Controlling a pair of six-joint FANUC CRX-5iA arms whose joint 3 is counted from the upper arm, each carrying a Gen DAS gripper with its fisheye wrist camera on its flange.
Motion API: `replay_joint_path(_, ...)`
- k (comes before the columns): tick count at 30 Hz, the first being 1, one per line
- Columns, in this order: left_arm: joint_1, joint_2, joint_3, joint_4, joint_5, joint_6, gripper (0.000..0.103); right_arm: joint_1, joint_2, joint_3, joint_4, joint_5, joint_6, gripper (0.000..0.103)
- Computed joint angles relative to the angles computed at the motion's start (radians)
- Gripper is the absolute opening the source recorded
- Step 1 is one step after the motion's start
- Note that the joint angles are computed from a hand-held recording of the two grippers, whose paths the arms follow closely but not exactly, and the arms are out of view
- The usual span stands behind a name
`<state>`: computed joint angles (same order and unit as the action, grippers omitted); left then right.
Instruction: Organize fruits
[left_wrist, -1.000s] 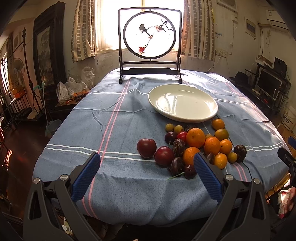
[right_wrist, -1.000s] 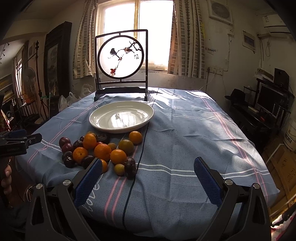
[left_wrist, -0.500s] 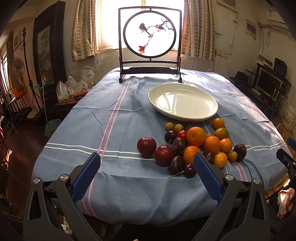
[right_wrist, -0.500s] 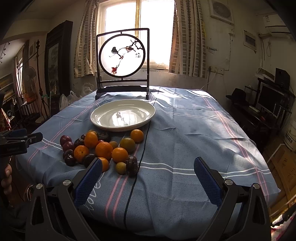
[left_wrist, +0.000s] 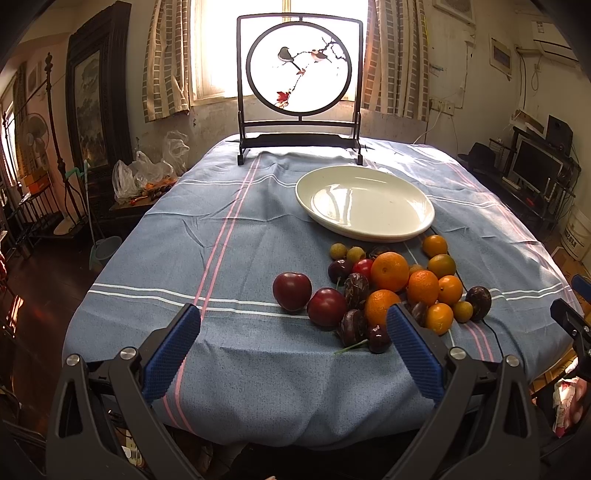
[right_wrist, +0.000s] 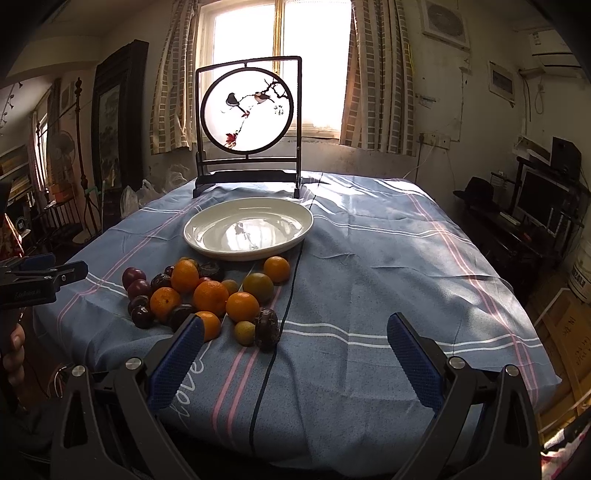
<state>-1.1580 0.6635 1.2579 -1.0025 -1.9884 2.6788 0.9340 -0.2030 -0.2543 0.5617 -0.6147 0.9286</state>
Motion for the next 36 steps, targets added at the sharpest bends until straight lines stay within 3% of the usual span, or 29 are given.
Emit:
replay_joint_path(17, 0.001, 0.001, -0.006, 0.006, -0.008, 0.007, 0.099, 0.003, 0.009, 0.006, -0.031, 0.006, 0.061, 0.099)
replay_joint_path(24, 0.049, -0.074, -0.179, 0.106, 0.044, 0.123, 0.099, -0.023, 0.072, 0.042, -0.076, -0.019, 0.129, 0.099)
replay_joint_path(27, 0.067, -0.093, -0.218, 0.134, 0.054, 0.149, 0.099, -0.040, 0.126, 0.114, -0.188, -0.054, 0.228, 0.092)
replay_joint_path(33, 0.093, -0.096, -0.239, 0.156, 0.055, 0.133, 0.099, -0.049, 0.242, 0.239, -0.311, -0.114, 0.347, 0.066)
replay_joint_path(36, 0.112, -0.097, -0.252, 0.170, 0.060, 0.126, 0.099, -0.057, 0.268, 0.273, -0.370, -0.117, 0.394, 0.043)
